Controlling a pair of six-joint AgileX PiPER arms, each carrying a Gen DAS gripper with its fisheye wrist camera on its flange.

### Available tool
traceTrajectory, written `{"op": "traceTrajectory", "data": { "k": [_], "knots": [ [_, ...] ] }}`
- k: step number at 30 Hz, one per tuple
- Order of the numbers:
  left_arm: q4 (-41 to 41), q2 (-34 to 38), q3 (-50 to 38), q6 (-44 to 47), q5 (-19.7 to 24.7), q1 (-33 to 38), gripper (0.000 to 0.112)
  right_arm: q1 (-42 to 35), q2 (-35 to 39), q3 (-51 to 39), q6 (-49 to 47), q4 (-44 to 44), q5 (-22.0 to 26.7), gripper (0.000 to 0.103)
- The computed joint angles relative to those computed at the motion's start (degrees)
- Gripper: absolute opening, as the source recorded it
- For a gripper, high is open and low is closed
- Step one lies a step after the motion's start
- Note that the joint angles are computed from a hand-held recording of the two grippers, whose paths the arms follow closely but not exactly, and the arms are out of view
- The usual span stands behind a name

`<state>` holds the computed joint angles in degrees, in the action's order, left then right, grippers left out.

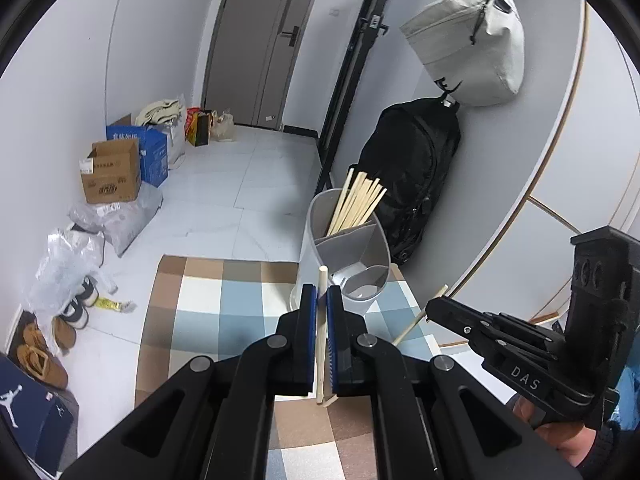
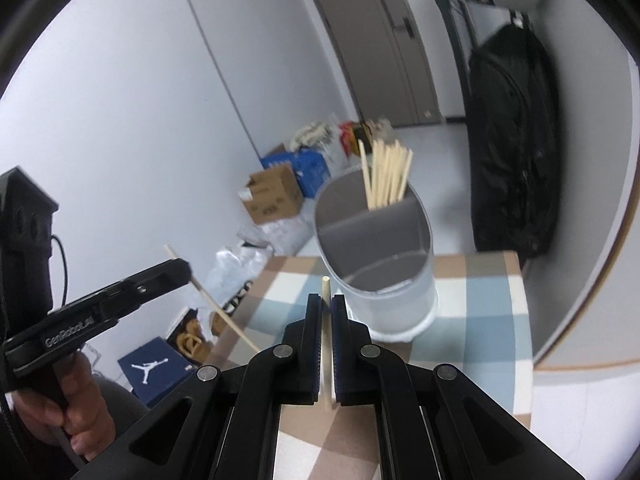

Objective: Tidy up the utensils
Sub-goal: 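Lift both held chopsticks up over the white holder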

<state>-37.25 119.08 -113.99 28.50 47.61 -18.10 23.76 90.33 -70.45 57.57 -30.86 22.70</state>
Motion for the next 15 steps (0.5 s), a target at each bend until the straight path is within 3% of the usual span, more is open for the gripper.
{"op": "traceTrajectory", "data": {
  "k": [4, 9, 15],
  "knots": [
    [2.22, 0.28, -2.09, -1.31, 0.44, -1.28, 0.001, 0.3, -1.1, 0.66, 3.91, -4.7, -1.22, 0.004],
    [5.04, 1.72, -6.74, -4.3, 1.99, -2.16, 0.001, -1.06, -2.47, 0.82, 2.87, -3.84, -2.48, 0.004],
    [7.87, 8.04, -23.24, -10.48, 10.28, -2.57, 0.001, -3.72, -3.81, -2.55, -5.56, 3.06, -1.94, 0.004]
  ]
}}
